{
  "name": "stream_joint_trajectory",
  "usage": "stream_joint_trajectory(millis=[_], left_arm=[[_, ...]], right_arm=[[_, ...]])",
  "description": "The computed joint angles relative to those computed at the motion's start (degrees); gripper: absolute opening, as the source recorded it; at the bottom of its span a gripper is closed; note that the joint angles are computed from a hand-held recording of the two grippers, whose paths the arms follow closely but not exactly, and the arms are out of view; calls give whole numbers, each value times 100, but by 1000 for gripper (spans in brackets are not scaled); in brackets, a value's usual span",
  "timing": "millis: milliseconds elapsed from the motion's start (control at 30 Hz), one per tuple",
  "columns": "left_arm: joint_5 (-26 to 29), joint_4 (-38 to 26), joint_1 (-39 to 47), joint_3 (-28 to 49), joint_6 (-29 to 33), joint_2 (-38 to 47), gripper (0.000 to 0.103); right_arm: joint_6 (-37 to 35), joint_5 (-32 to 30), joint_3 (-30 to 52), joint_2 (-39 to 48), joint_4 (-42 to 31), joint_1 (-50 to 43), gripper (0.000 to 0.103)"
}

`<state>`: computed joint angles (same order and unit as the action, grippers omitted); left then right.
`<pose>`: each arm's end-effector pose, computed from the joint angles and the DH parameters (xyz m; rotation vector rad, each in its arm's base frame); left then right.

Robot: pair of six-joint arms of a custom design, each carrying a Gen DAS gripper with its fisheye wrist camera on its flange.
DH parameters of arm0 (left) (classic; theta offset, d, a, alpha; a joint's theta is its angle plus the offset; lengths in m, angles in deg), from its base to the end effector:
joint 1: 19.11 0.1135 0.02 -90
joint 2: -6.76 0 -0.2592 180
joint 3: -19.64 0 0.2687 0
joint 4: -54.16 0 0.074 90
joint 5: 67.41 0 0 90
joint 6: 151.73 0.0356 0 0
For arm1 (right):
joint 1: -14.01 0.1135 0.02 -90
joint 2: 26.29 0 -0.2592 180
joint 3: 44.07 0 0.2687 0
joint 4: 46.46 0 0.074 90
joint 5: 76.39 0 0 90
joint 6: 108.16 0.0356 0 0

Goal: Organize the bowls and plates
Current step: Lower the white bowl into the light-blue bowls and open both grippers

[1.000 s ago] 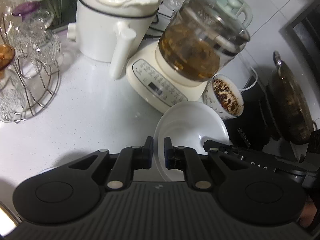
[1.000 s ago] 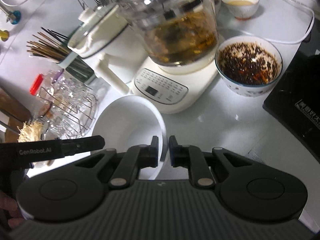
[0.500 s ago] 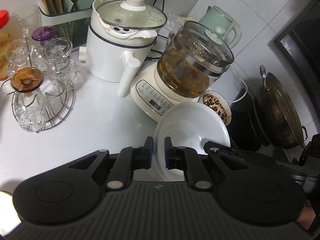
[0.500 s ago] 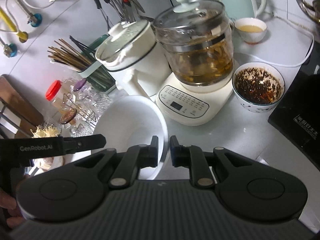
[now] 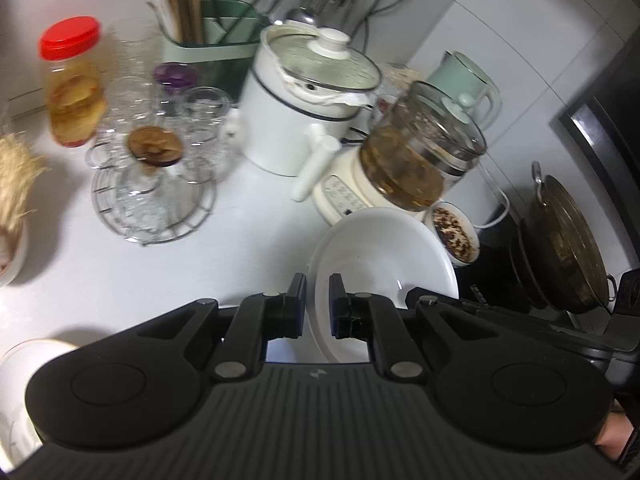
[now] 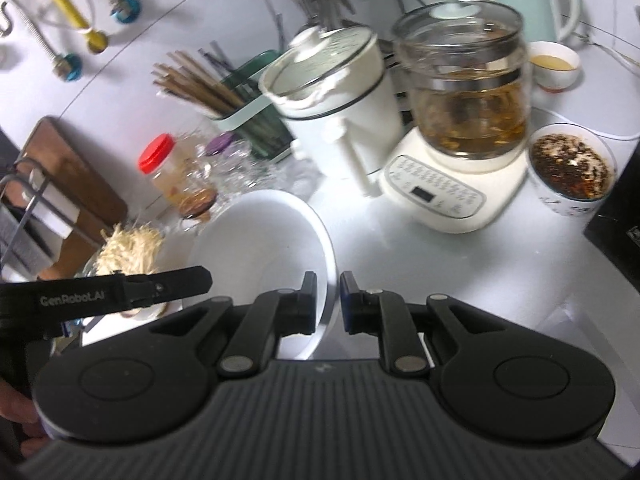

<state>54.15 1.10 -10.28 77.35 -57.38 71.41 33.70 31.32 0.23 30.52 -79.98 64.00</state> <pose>0.2281 0.0166 0.2249 0.0913 2.5008 -0.6238 0.1467 0.1580 0.1945 0.1885 2.3774 0.5123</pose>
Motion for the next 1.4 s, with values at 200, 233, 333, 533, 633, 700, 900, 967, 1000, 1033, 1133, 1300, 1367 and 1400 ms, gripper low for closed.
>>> stream_joint_trajectory(millis=[200,233,333,533,633,700,900,967,1000,1033,1133,1300,1367,1400], left_arm=[[175,-217,742,-221,344,-120,12],[192,-238,863,-254,379,-81,12],[233,-291,1183,-332,561,54,12],[135,-149,1555,-496,726,379,12],[84,69,1602,-574,673,609,12],[78,203,1616,-621,649,778,12],[22,382,1606,-671,772,1199,12],[5,378,1625,-655,874,1323,12],[-23,405,1635,-674,919,1367,12],[-53,400,1620,-681,956,1387,12],[-85,440,1601,-734,1011,1369,12],[-143,523,1594,-741,900,1347,12],[-176,534,1613,-714,856,1375,12],[-202,538,1630,-691,824,1391,14]], right_arm=[[23,-75,314,709,270,277,16],[31,-78,386,863,299,332,16],[27,-193,509,1247,446,416,16],[38,-513,613,1865,782,501,16],[71,-633,700,2187,874,496,16],[34,-679,750,2342,887,467,16],[-1,-816,794,2690,981,374,16],[-1,-904,795,2823,1063,338,16],[-25,-908,794,2870,1108,345,16],[-64,-907,796,2919,1145,341,16],[-87,-879,858,3031,1131,350,16],[-141,-937,952,3088,1069,296,16],[-162,-965,1016,3093,1015,274,16],[-167,-992,1042,3090,989,258,16]])
